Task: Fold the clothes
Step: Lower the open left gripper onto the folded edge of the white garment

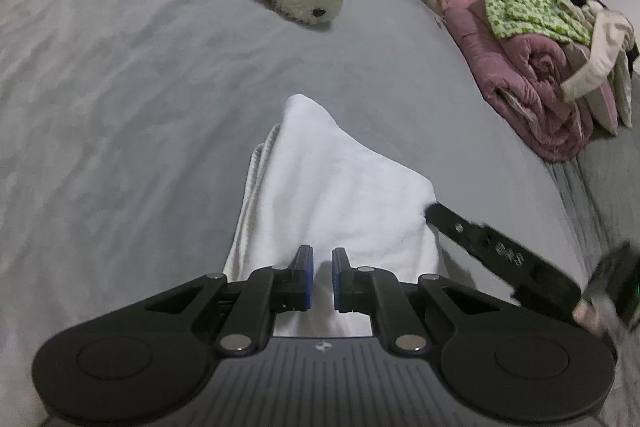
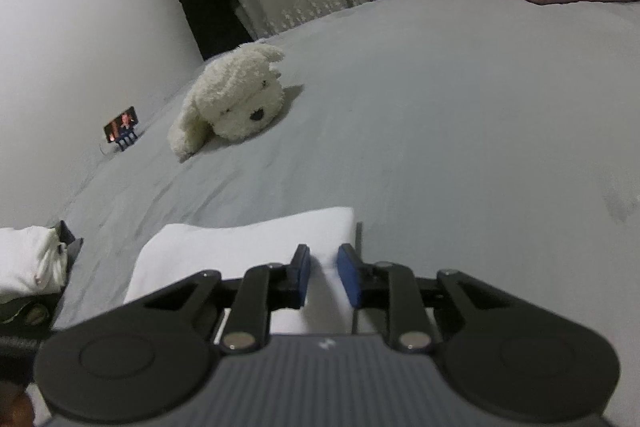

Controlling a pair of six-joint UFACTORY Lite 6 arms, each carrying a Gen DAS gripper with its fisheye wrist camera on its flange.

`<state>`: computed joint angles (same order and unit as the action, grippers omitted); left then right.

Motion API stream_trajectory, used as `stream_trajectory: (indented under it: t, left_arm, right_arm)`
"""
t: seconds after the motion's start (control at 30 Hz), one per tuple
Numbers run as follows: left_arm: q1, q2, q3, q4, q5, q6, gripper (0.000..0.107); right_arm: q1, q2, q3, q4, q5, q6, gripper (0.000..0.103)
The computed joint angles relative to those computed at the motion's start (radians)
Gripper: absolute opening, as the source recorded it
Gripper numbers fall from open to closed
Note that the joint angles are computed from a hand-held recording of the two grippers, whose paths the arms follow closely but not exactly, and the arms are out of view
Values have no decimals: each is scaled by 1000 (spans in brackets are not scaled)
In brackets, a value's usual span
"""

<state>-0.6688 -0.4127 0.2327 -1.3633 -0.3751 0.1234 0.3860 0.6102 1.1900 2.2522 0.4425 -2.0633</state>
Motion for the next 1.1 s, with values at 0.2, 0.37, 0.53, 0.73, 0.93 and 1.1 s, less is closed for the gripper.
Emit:
stream_trajectory:
  t: [0.2, 0.37, 0.53, 0.73, 0.93, 1.1]
  left_arm:
    - [33, -48, -27, 35, 31, -18, 9]
    - [-48, -93, -2, -260, -99, 283, 20]
    - [-61, -27, 27, -263, -129, 277, 19]
    - [-81, 25, 56, -303, -155, 313, 19]
    - [-62, 34, 42, -265, -142, 258, 19]
    - [-71, 42, 43, -265, -150, 258, 19]
  right_arm:
    - [28, 86, 119, -44, -94, 20, 26]
    - [49, -34, -32, 162, -79, -216, 23]
    - [58, -131, -177, 296, -24, -346, 17]
    - [111, -245, -358, 508, 13, -603, 11]
    - [101, -367, -519, 531, 47, -646, 12]
    - [96, -453, -609, 520, 37, -644, 13]
